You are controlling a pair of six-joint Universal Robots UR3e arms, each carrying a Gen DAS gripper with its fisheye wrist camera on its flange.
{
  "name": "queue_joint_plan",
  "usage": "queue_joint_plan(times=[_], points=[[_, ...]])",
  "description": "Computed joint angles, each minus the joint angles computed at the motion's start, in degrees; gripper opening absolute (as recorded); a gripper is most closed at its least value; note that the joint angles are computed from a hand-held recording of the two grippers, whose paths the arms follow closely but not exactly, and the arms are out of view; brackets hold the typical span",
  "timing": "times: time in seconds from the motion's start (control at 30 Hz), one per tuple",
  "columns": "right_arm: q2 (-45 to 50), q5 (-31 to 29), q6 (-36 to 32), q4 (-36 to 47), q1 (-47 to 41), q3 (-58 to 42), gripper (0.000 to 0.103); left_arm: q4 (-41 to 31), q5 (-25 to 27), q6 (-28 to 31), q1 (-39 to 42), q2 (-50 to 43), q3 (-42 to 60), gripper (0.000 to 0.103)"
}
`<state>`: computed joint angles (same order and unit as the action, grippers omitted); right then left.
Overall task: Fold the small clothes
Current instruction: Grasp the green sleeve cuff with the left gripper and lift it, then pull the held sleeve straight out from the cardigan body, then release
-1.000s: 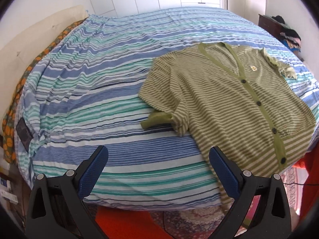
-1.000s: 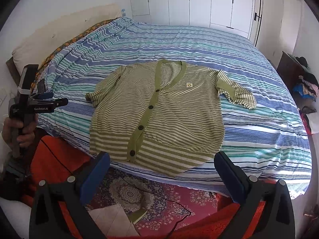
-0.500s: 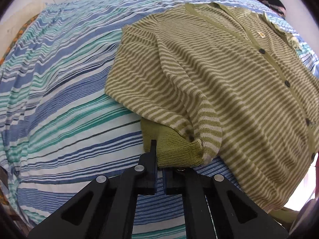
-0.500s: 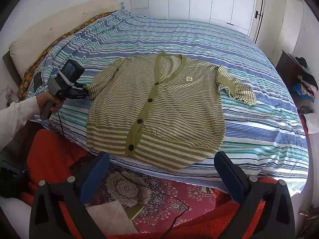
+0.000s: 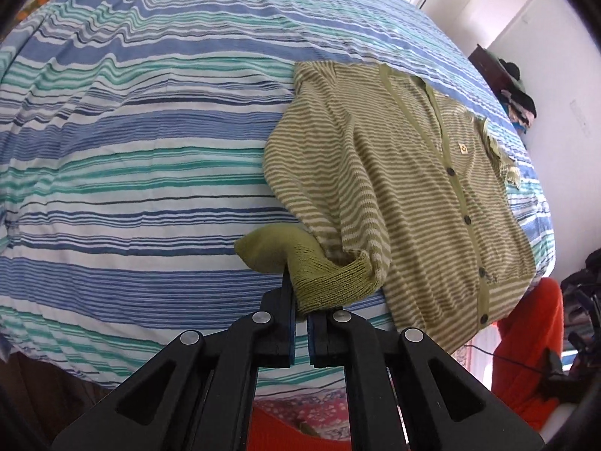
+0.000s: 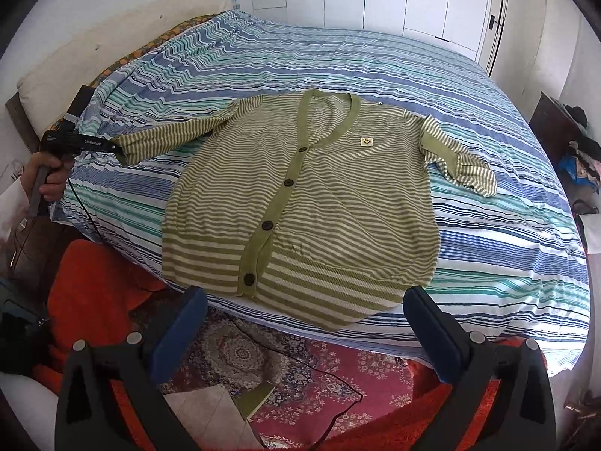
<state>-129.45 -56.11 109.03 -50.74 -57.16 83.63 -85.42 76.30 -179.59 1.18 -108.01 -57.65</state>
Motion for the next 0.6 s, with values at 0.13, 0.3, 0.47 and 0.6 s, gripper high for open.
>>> queue_joint_plan(times=[0.13, 0.3, 0.47, 0.6], points=[[0.3, -0.1, 0.2, 0.4, -1.1, -0.2, 0.103, -3.8, 2.9, -4.7, 4.0, -1.8, 0.0, 0.009], [-0.3, 0.1, -0.4, 0.6, -2.0, -0.2, 0.103, 5.1, 5.3, -1.7, 6.0, 4.5, -13.6, 0.038], [0.3, -1.4, 4.3, -5.1, 2.7, 2.4, 0.103, 12.0, 6.7, 4.5, 3.9, 8.3, -21.3, 0.046], [0.4, -2.7, 8.0, -11.3, 8.3, 5.0, 0.103, 15.7, 10.4, 4.5, 1.3, 5.8, -20.9, 0.03]])
